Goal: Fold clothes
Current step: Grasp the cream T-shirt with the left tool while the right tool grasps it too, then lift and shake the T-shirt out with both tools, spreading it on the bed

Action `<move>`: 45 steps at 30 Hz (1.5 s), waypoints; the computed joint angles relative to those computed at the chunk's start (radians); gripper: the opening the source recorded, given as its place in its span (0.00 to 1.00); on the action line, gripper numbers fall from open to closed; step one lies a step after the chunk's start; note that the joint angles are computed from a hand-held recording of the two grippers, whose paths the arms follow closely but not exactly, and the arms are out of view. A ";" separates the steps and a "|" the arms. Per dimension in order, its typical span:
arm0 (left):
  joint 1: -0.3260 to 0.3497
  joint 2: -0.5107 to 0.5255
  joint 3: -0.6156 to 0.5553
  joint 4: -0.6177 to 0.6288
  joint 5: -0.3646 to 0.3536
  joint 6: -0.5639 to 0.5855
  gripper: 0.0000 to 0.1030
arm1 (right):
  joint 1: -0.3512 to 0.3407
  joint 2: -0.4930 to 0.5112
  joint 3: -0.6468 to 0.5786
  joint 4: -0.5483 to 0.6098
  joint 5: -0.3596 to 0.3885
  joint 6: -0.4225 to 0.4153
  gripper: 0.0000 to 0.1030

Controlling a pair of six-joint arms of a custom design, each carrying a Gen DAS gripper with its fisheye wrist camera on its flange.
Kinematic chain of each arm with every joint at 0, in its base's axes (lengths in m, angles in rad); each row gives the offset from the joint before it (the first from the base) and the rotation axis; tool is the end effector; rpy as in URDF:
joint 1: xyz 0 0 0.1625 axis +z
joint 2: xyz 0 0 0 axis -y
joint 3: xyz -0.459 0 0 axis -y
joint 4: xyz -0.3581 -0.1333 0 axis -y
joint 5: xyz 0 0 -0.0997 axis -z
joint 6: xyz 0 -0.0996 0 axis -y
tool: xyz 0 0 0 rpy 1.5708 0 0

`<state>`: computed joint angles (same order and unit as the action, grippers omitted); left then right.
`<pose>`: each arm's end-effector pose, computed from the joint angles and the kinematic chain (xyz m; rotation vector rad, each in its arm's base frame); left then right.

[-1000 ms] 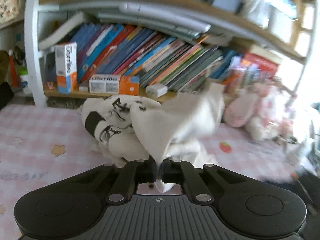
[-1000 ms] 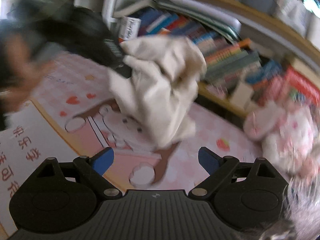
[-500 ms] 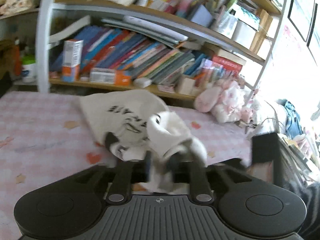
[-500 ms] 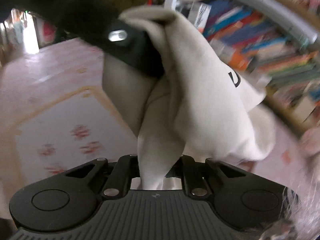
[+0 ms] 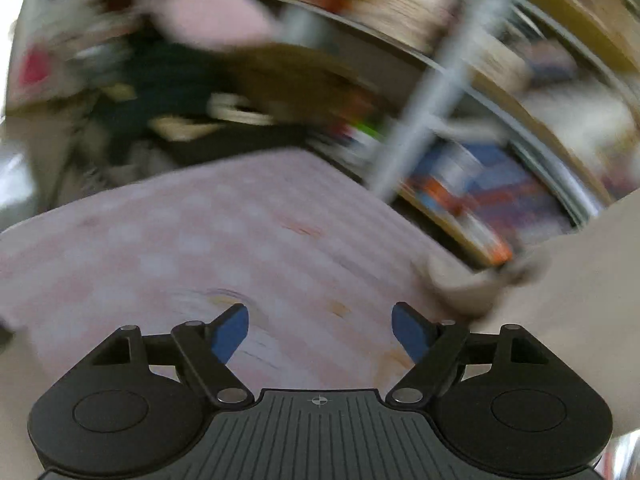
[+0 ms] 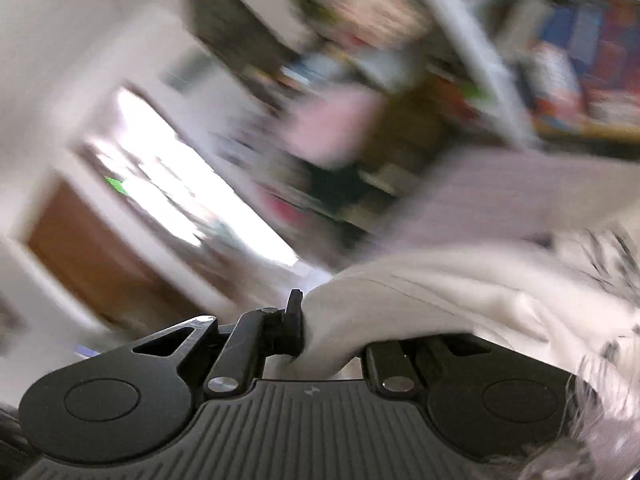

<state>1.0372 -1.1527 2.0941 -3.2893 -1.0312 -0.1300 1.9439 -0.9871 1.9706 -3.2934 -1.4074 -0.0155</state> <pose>-0.1098 -0.5486 0.3015 0.2341 2.6213 -1.2477 0.3547 -0.4961 0.2419 -0.6024 2.6197 -0.9850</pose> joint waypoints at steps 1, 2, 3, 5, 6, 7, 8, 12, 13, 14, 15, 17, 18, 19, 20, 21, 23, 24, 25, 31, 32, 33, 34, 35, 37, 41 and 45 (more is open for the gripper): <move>0.015 -0.005 -0.011 -0.017 0.009 -0.030 0.78 | 0.011 0.015 -0.018 -0.072 0.065 0.033 0.10; 0.026 -0.010 -0.018 -0.031 0.014 -0.043 0.78 | 0.020 0.037 -0.040 -0.177 0.118 0.077 0.09; 0.036 -0.013 -0.032 -0.044 0.018 -0.051 0.78 | 0.031 0.053 -0.068 -0.282 0.130 0.134 0.09; 0.044 -0.011 -0.052 -0.076 0.023 -0.036 0.78 | 0.059 0.077 -0.110 -0.491 0.029 0.254 0.09; 0.043 -0.011 -0.059 -0.090 0.025 -0.021 0.78 | 0.073 0.085 -0.121 -0.596 -0.076 0.292 0.09; 0.041 -0.010 -0.063 -0.099 0.023 -0.004 0.78 | 0.082 0.097 -0.124 -0.701 -0.181 0.300 0.09; 0.040 -0.009 -0.068 -0.106 0.021 0.012 0.78 | 0.083 0.109 -0.121 -0.796 -0.285 0.266 0.09; 0.046 -0.007 -0.070 -0.081 -0.014 0.052 0.79 | 0.050 0.089 -0.030 -0.862 -0.704 0.207 0.09; 0.042 -0.002 -0.073 -0.059 -0.011 0.063 0.79 | 0.033 0.084 -0.002 -0.849 -0.809 0.219 0.09; 0.037 0.002 -0.075 -0.038 -0.008 0.074 0.79 | 0.014 0.084 0.020 -0.836 -0.913 0.230 0.09; 0.032 0.000 -0.066 -0.026 -0.008 0.085 0.79 | -0.008 0.078 0.044 -0.793 -1.013 0.268 0.10; 0.016 0.008 -0.065 0.008 -0.017 0.118 0.79 | -0.095 0.031 0.154 -0.650 -1.086 0.451 0.10; 0.008 0.013 -0.067 0.025 -0.024 0.138 0.79 | -0.148 0.008 0.221 -0.607 -1.060 0.556 0.13; -0.003 0.018 -0.068 0.044 -0.035 0.163 0.79 | -0.211 -0.023 0.296 -0.586 -0.992 0.636 0.13; -0.014 0.024 -0.070 0.068 -0.050 0.191 0.79 | -0.244 -0.046 0.348 -0.596 -0.946 0.674 0.13; -0.023 0.030 -0.073 0.098 -0.065 0.214 0.79 | -0.248 -0.046 0.366 -0.626 -0.936 0.670 0.14; -0.047 0.053 -0.089 0.178 -0.095 0.269 0.79 | -0.280 -0.030 0.411 -0.749 -0.879 0.569 0.14; -0.058 0.066 -0.094 0.213 -0.111 0.300 0.79 | -0.291 -0.030 0.425 -0.772 -0.855 0.537 0.16; -0.070 0.081 -0.097 0.238 -0.129 0.346 0.79 | -0.290 -0.041 0.441 -0.769 -0.847 0.519 0.19; -0.142 0.184 -0.133 0.388 -0.106 0.531 0.51 | -0.269 -0.074 0.458 -0.677 -0.861 0.352 0.28; -0.145 0.198 -0.147 0.427 -0.097 0.524 0.45 | -0.259 -0.073 0.458 -0.660 -0.875 0.319 0.28; -0.147 0.212 -0.163 0.466 -0.089 0.518 0.45 | -0.252 -0.065 0.461 -0.667 -0.891 0.287 0.28; -0.147 0.222 -0.174 0.492 -0.082 0.518 0.45 | -0.249 -0.062 0.465 -0.669 -0.899 0.257 0.28; -0.146 0.232 -0.186 0.520 -0.076 0.517 0.45 | -0.250 -0.066 0.472 -0.666 -0.899 0.248 0.28; -0.133 0.240 -0.209 0.563 -0.090 0.499 0.30 | -0.262 -0.072 0.490 -0.675 -0.882 0.235 0.28; -0.100 0.215 -0.238 0.562 -0.161 0.406 0.00 | -0.312 -0.122 0.539 -0.668 -0.789 0.264 0.19; -0.076 0.210 -0.340 0.464 -0.208 0.391 0.00 | -0.416 -0.232 0.599 -0.609 -0.534 0.326 0.11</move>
